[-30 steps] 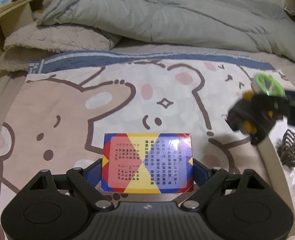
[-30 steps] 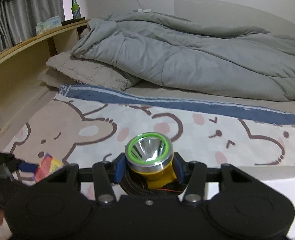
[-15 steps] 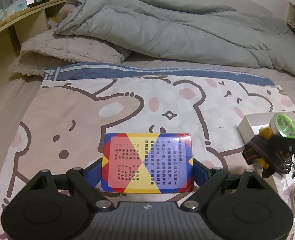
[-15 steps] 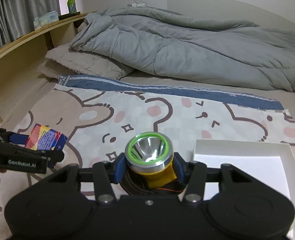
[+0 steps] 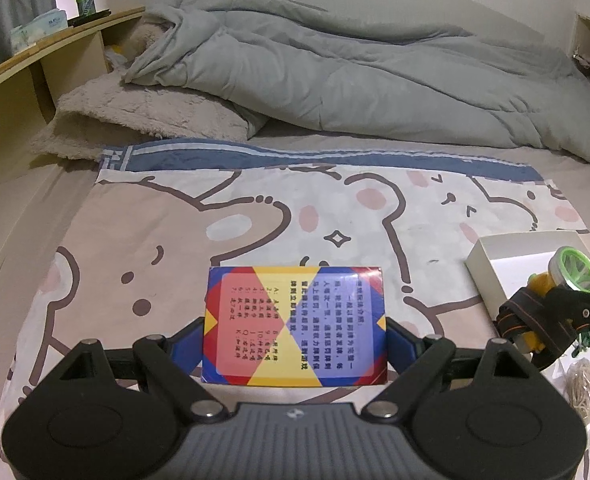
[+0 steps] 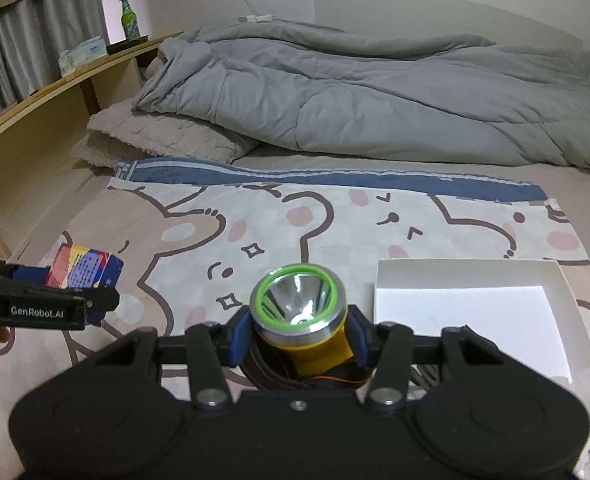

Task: Organize objects
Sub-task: 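Carry the headlamp and card box over the white tray with both grippers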

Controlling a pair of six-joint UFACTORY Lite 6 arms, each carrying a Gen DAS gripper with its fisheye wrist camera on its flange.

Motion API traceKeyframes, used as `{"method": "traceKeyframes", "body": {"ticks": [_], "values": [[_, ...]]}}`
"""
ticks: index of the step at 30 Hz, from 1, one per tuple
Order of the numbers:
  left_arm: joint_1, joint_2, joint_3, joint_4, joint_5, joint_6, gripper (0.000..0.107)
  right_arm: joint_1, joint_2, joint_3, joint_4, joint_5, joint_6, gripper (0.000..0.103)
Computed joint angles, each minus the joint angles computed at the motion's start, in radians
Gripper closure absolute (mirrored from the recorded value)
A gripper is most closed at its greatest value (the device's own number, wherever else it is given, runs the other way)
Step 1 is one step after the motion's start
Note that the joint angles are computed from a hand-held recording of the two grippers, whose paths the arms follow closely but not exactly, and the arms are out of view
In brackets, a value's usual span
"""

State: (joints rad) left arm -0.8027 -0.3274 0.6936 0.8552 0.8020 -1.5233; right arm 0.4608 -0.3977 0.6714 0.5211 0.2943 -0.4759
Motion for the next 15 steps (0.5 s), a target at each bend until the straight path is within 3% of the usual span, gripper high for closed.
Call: {"method": "traceKeyframes", "body": {"ticks": [9,15], "values": [[-0.006,0.024,0.025,0.015,0.014,-0.032,0.018,0.017,-0.005,0.004,-0.102,-0.012,0.113,0.053],[0.000,0.085,0.081,0.041,-0.003,-0.055,0.018,-0.043,-0.023,0.015,0.010,0.016,-0.002,0.053]]}}
